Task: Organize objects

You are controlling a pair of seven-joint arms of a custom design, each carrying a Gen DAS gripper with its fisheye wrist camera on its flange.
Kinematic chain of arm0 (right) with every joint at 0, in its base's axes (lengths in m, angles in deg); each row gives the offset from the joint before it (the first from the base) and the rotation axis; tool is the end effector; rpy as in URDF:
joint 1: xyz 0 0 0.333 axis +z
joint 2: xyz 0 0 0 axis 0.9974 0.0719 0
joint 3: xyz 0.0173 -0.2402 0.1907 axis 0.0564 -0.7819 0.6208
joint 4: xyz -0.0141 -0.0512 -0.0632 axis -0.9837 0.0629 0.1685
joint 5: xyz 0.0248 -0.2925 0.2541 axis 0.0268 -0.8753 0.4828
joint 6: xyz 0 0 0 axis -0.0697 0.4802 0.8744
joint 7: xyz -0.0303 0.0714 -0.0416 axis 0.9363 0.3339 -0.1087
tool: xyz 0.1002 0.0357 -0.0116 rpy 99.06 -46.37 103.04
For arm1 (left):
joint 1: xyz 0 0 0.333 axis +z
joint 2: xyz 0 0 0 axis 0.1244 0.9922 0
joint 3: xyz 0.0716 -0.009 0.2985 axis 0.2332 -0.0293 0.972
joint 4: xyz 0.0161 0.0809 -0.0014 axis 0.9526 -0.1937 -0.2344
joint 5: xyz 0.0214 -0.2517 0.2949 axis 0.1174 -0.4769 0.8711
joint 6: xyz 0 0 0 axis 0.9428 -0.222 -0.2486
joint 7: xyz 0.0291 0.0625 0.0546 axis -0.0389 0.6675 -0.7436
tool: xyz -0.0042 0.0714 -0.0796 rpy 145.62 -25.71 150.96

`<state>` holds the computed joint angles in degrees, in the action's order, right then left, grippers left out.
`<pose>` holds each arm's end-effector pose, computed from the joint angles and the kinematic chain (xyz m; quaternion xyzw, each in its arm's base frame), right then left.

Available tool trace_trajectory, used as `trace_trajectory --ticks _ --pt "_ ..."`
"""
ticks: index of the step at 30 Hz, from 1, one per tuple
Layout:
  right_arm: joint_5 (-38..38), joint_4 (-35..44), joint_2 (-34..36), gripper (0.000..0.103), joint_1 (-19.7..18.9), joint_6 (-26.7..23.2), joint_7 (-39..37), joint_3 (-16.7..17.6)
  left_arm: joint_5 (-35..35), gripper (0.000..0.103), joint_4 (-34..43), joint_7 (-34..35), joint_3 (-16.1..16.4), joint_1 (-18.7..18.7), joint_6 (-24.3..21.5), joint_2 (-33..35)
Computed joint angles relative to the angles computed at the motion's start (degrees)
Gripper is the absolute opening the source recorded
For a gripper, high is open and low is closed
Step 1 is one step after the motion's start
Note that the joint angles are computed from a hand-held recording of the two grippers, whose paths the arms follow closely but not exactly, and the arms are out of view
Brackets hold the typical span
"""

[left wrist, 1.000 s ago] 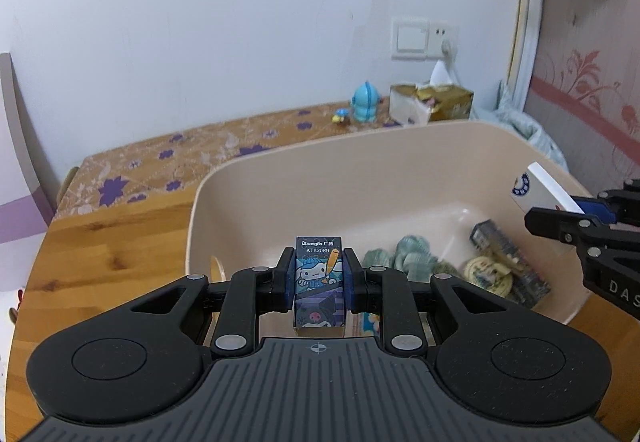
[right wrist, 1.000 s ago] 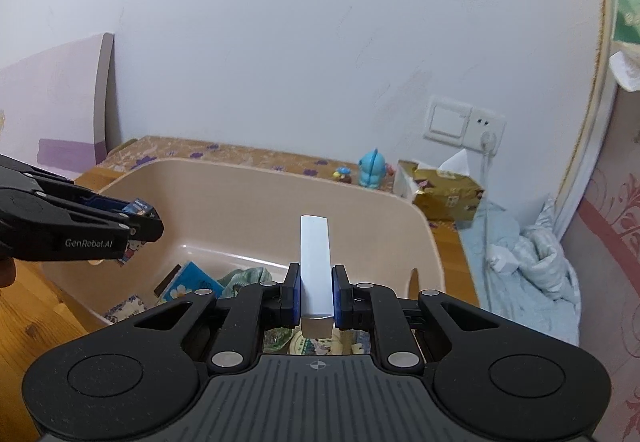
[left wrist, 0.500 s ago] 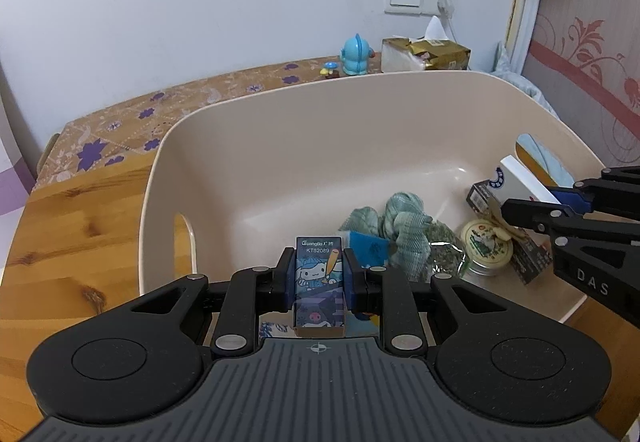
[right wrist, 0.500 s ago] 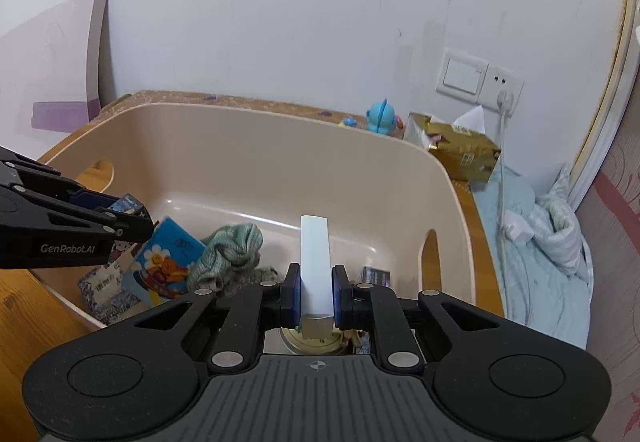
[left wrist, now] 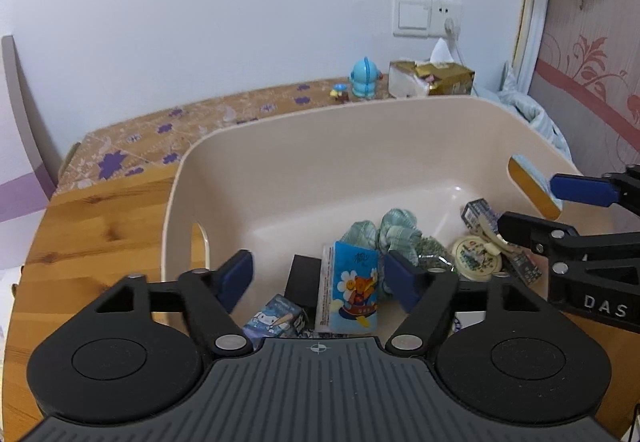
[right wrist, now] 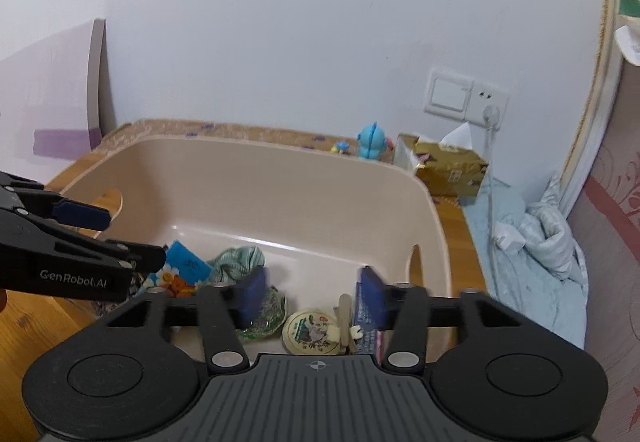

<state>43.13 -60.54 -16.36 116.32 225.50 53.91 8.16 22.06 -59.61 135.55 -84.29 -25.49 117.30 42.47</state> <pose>0.6743 0.3710 0.5047 -0.6931 0.5578 -0.3108 0.3345 0.6946 -0.4262 0.5130 -0.5651 0.7217 -0.2967 0.2679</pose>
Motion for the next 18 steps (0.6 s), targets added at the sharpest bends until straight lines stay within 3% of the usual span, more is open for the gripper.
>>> trace_trajectory --ticks 2,8,14,18 --pt "-1.45 -2.35 -1.69 0.070 0.72 1.51 2.46 -1.19 1.51 0.085 -8.27 -2.23 0.43 -0.23 3.82 -4.91" --pt "-5.46 -8.02 -6.05 0.092 1.31 3.58 8.85 -2.40 6.08 0.090 -20.13 -8.08 1.14 -1.24 8.82 -12.57" --pt "-10.93 -13.03 -10.05 0.101 1.37 5.21 14.14 -2.45 9.53 0.091 -29.12 -12.48 0.39 -1.46 12.01 -18.57" --pt "-13.44 -15.50 -11.98 0.101 0.94 4.86 16.07 -1.51 11.87 0.091 -33.39 -14.87 -0.18 -1.72 12.57 -21.70"
